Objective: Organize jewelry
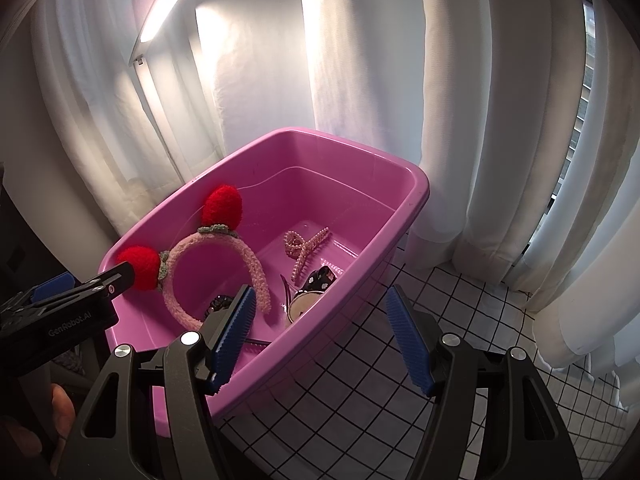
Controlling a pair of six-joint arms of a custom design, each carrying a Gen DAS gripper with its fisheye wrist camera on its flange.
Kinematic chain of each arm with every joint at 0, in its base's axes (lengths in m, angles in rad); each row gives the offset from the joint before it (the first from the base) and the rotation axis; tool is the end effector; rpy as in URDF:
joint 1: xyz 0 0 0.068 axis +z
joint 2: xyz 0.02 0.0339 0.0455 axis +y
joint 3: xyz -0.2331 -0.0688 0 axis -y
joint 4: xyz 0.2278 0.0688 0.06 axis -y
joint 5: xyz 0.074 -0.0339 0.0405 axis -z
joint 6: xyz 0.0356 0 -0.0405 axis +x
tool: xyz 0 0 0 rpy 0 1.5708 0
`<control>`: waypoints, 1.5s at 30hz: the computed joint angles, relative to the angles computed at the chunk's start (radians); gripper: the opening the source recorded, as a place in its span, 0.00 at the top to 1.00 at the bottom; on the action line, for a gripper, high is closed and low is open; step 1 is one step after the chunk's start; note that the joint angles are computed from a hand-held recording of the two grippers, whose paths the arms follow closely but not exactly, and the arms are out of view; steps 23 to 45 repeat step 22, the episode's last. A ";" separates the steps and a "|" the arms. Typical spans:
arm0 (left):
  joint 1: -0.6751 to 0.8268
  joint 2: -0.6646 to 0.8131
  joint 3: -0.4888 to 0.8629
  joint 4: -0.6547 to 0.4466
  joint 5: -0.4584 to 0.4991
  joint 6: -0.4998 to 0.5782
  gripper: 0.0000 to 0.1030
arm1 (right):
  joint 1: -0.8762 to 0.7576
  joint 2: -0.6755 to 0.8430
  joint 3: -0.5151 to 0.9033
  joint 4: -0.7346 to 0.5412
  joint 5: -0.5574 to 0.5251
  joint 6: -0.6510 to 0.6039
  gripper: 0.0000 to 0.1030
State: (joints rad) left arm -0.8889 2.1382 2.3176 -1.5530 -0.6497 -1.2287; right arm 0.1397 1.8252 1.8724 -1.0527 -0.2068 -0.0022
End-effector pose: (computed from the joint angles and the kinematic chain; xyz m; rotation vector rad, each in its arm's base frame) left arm 0.2554 -0.2805 0.3094 -0.4999 2.4260 0.1950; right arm 0.3571 0.0576 0.3179 -0.2599 2.5622 0.3179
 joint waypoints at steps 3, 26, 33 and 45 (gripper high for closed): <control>0.001 -0.001 -0.001 0.001 0.001 0.002 0.08 | 0.001 0.001 0.002 -0.002 0.000 0.002 0.37; 0.001 0.002 0.003 -0.002 0.005 -0.001 0.08 | -0.007 -0.004 -0.006 -0.005 -0.012 -0.008 0.37; 0.001 0.002 0.003 -0.002 0.005 -0.001 0.08 | -0.007 -0.004 -0.006 -0.005 -0.012 -0.008 0.37; 0.001 0.002 0.003 -0.002 0.005 -0.001 0.08 | -0.007 -0.004 -0.006 -0.005 -0.012 -0.008 0.37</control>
